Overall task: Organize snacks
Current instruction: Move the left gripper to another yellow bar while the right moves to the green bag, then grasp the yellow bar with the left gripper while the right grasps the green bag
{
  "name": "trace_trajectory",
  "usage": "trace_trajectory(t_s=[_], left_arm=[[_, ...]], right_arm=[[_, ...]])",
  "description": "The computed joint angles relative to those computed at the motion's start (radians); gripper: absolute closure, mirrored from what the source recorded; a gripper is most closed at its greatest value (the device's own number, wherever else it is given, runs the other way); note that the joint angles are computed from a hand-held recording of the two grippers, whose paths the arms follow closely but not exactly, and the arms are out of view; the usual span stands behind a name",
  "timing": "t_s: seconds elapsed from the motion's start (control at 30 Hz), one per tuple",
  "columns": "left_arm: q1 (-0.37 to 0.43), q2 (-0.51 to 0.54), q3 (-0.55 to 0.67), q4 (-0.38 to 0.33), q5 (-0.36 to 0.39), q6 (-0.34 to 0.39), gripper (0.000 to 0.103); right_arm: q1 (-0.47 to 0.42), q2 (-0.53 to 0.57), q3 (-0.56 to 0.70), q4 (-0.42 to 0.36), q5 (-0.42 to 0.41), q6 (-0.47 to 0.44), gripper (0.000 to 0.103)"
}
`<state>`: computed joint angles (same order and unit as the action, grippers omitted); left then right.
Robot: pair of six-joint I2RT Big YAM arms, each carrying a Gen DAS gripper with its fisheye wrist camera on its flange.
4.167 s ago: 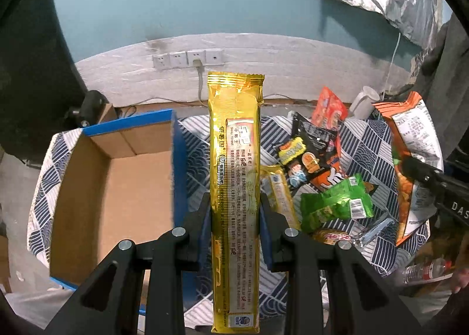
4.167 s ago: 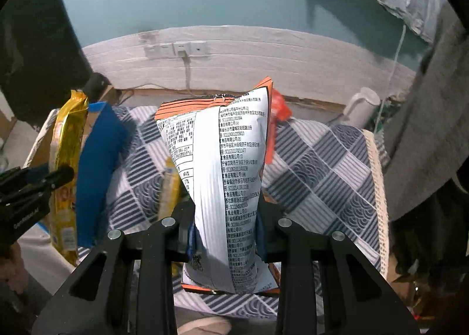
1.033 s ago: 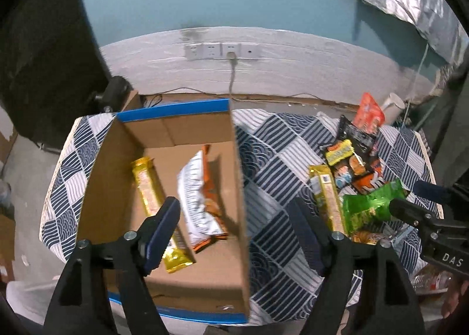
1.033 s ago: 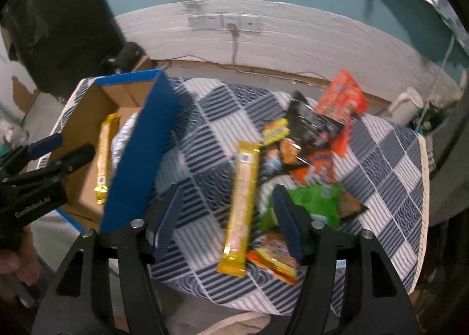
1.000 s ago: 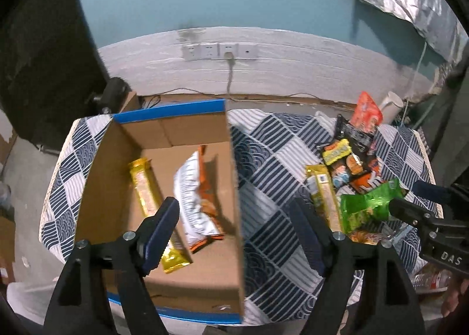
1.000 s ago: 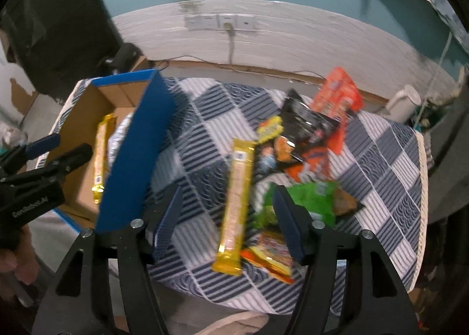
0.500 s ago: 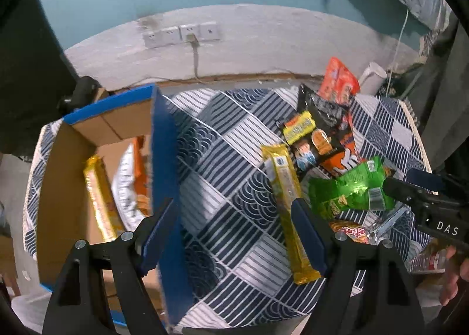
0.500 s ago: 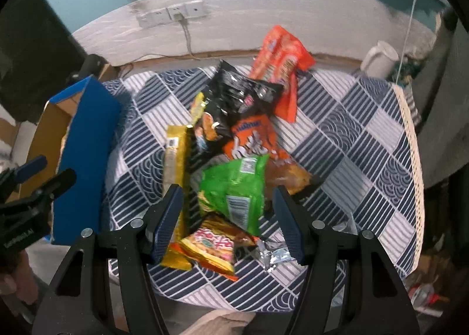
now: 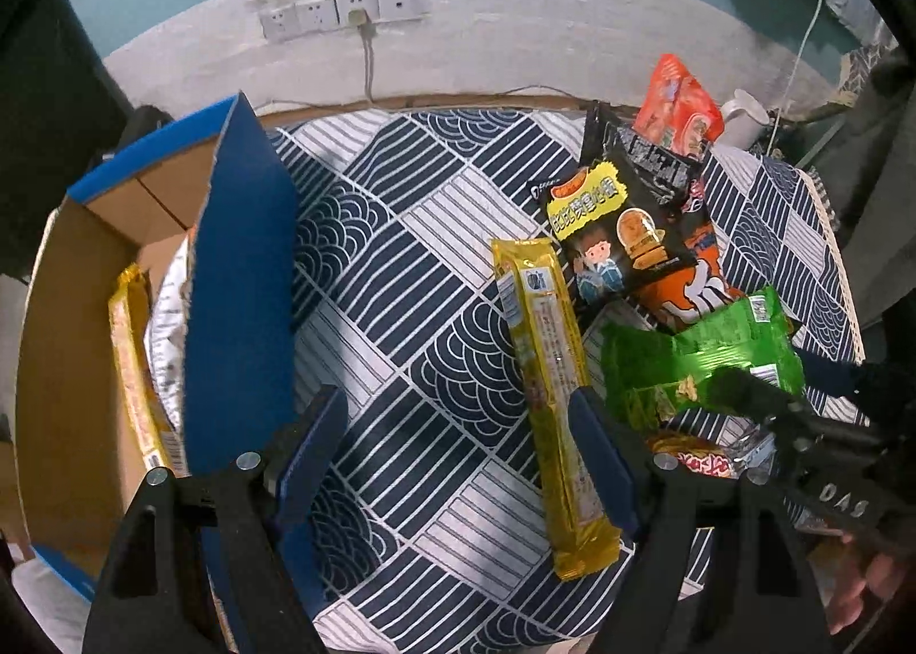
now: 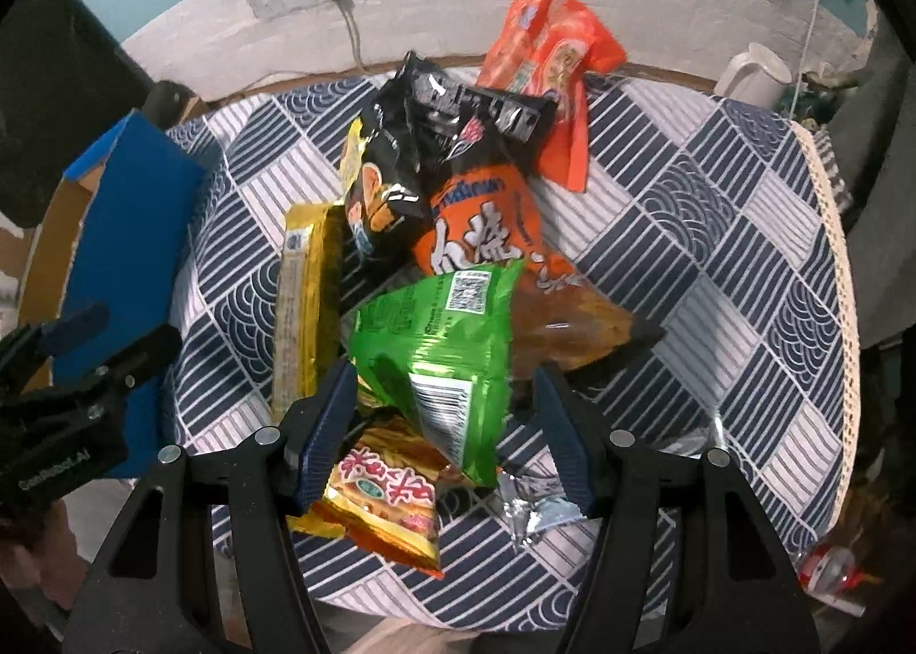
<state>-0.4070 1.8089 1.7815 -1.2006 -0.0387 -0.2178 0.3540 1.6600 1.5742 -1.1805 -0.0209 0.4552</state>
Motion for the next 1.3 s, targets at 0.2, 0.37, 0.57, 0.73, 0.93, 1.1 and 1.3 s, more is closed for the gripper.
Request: trace_trajectory(t_s=[0.2, 0.37, 0.57, 0.73, 0.93, 1.1, 1.3], left_arm=[[-0.006, 0.016, 0.006, 0.001, 0.004, 0.005, 0.022], [-0.005, 0.035, 0.013, -0.006, 0.006, 0.003, 0.022], [-0.007, 0.063, 0.026, -0.02, 0.023, -0.007, 0.022], [-0.013, 0.091, 0.05, -0.036, 0.057, -0.041, 0.022], [-0.04, 0.136, 0.089, -0.064, 0.045, -0.056, 0.022], [-0.062, 0.172, 0.112, -0.085, 0.018, -0.054, 0.022], [-0.07, 0.169, 0.082, -0.05, 0.034, -0.055, 0.048]], right_arm=[[0.004, 0.039, 0.014, 0.015, -0.023, 0.015, 0.038], [-0.002, 0.055, 0.013, 0.042, -0.051, 0.028, 0.038], [0.001, 0.046, -0.005, 0.073, -0.043, 0.025, 0.05], [-0.011, 0.003, -0.041, 0.096, -0.034, 0.023, 0.061], [-0.032, -0.058, -0.094, 0.114, -0.012, 0.01, 0.067], [-0.028, -0.087, -0.117, 0.13, 0.02, -0.018, 0.068], [-0.026, -0.087, -0.115, 0.14, 0.008, -0.03, 0.068]])
